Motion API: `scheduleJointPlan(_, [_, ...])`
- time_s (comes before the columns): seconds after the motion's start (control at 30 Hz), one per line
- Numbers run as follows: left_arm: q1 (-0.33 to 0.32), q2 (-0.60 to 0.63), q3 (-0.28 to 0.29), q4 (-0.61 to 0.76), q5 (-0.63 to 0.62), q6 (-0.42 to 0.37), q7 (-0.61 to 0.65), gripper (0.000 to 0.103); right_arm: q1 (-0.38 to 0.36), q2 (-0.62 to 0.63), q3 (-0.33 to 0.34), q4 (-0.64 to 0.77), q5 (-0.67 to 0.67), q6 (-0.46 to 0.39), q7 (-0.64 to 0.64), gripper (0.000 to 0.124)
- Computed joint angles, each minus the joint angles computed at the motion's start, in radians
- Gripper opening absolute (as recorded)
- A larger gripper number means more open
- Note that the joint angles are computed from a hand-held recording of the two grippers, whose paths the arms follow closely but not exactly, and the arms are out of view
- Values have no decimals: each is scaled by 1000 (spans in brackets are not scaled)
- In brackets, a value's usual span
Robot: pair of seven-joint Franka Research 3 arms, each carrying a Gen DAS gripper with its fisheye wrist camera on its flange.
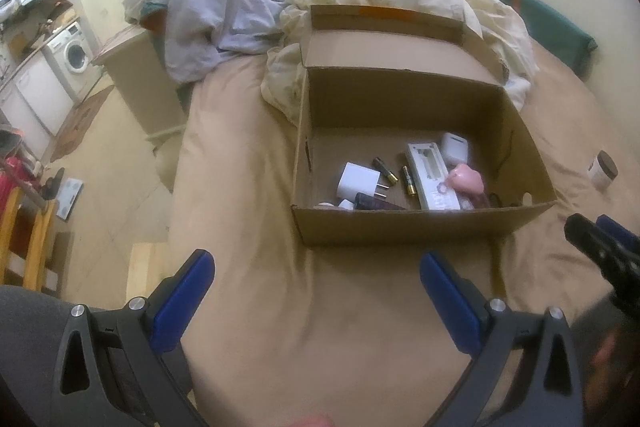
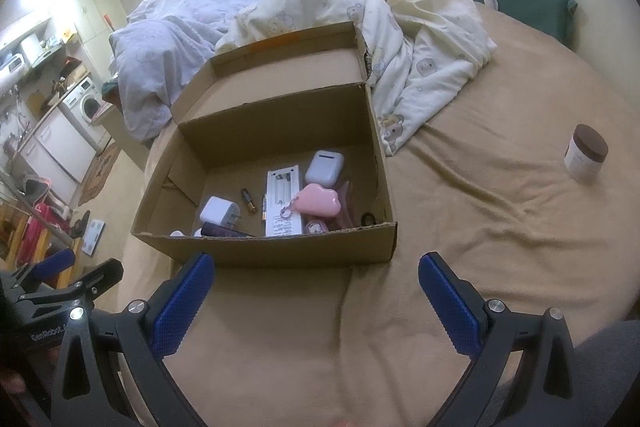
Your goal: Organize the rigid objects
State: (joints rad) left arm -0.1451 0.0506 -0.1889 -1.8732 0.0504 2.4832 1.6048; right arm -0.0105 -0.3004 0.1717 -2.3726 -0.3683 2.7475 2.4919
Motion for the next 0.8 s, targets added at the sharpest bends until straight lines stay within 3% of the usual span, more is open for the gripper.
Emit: scheduleJointPlan(0.8, [6, 11, 1, 7, -15, -11, -1, 102, -3, -1, 0, -7, 3, 10, 8, 103])
